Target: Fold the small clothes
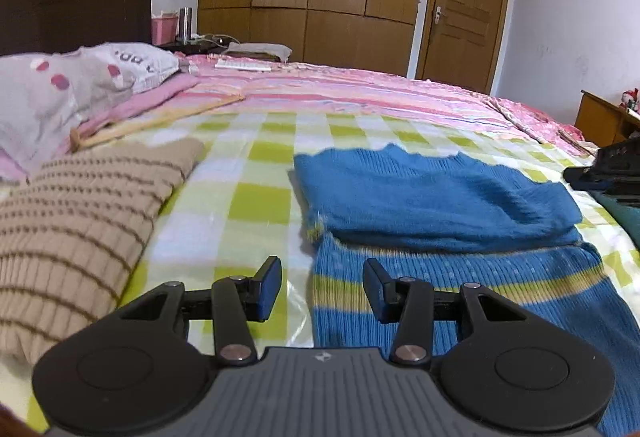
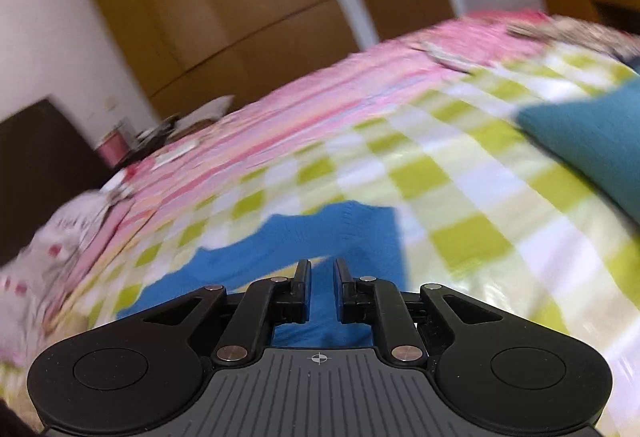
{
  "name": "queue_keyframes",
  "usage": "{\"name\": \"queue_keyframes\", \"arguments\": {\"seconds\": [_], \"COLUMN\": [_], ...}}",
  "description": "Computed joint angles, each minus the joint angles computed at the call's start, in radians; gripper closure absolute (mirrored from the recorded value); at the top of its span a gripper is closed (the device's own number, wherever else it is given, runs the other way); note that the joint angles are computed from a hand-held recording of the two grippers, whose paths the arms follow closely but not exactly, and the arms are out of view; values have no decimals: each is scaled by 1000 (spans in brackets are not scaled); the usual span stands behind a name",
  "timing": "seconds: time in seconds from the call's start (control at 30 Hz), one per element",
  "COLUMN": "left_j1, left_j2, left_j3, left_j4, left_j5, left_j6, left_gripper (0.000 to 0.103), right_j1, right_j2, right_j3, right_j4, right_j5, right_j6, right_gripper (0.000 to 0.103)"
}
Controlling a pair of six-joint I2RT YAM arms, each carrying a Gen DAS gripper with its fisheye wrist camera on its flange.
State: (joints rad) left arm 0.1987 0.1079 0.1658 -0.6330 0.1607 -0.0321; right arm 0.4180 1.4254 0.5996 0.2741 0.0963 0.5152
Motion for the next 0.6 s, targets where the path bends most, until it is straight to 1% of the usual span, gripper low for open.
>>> {"name": "queue_keyframes", "arguments": {"seconds": [0.07, 0.13, 0.17, 0.2, 0.23, 0.3, 0.33, 0.37, 0.4, 0.43, 0.47, 0.5, 0.6], "left_j1": [-67, -153, -204, -233, -252, -267, -274, -285, -290, -292, -293, -296, -328], "left_j2": [84, 199, 291, 371, 481, 673, 776, 862, 933, 1009, 1051, 1052, 1014], "left_j3": [8, 7, 8, 11, 19, 48, 69, 90, 109, 136, 151, 149, 155], "left_j4": [88, 214, 308, 384, 481, 625, 692, 736, 766, 776, 779, 787, 731], "left_j5": [-59, -129, -176, -200, -213, -221, -235, -255, -271, -285, -297, -301, -350], "left_j6": [-40, -64, -70, -70, -70, -80, -84, -87, -88, -86, -85, -78, -72], "left_gripper": [54, 54, 54, 54, 54, 54, 54, 54, 54, 54, 53, 53, 52], "right_j1": [7, -5, -13, -27, -32, -58, -75, -101, -127, -149, -161, -169, -177], "right_j2": [78, 148, 174, 203, 213, 247, 253, 260, 269, 279, 278, 277, 262], "right_j3": [50, 88, 103, 121, 120, 133, 123, 115, 110, 109, 104, 98, 84], "right_j4": [4, 14, 8, 3, 5, 4, 15, 27, 41, 57, 65, 72, 78], "right_j5": [-19, -45, -56, -73, -68, -61, -70, -95, -129, -164, -185, -200, -216], "right_j6": [-32, -37, -38, -50, -60, -79, -78, -69, -54, -40, -27, -23, -18], "right_gripper": [89, 89, 89, 89, 89, 90, 94, 101, 103, 103, 103, 103, 103]}}
